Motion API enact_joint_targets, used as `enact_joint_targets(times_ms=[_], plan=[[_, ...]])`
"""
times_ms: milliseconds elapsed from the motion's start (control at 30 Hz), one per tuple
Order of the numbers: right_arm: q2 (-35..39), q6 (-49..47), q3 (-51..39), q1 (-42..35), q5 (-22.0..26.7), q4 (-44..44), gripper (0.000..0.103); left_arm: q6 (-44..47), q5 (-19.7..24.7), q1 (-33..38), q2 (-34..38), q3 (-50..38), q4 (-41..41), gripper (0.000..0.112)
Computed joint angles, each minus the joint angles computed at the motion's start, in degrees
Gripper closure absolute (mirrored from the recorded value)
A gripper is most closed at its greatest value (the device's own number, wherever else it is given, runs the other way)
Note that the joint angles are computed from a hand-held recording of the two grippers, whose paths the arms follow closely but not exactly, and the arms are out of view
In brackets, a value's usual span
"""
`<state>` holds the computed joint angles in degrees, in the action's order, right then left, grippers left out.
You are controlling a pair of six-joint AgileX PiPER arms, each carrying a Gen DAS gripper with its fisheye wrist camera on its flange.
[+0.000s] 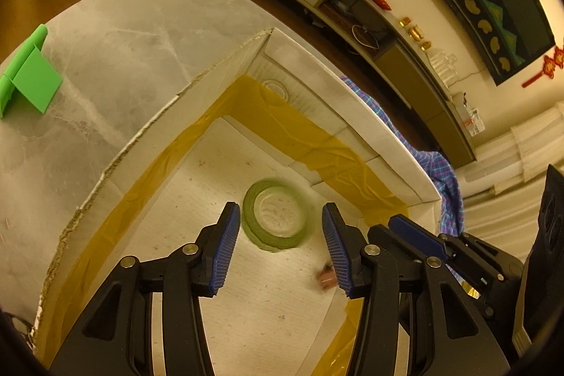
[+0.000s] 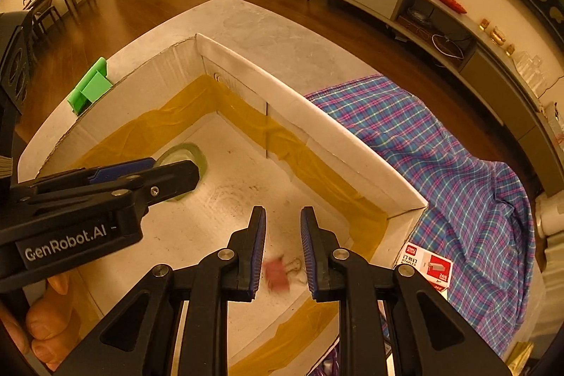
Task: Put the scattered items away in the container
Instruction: 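Open both tools to drop the tape roll and binder clip into the box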
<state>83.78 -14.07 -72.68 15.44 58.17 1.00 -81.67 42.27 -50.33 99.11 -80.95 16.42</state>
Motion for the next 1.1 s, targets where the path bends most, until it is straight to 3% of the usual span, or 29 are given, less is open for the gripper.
enact_joint_targets(times_ms=[300, 533, 833, 1000, 1100], plan=[[-3.87, -2.01, 2.75, -1.49, 0.28, 4.60, 0.077, 0.55, -1.58, 0.82, -2.60, 2.30, -0.94, 0.057], [-12.87, -7.65, 9.96, -5.58, 0.29, 13.93, 0.070, 1.66, -0.87, -0.51, -6.97, 4.56, 0.91, 0.057], [-26.75, -8.19, 17.29, -5.63, -0.18, 14.30, 0.069, -0.32, 10.56, -9.44, -3.89, -4.62, 10.31, 0.057], [-36.13, -12.31, 19.19, -9.49, 3.08, 17.79, 0.061, -2.52, 21.59, -17.44, -1.12, -12.09, 20.75, 0.057], [-41.48, -19.32, 19.96, -16.90, 7.40, 24.33, 0.058, -2.87, 26.67, -22.01, 0.36, -15.90, 25.73, 0.057]])
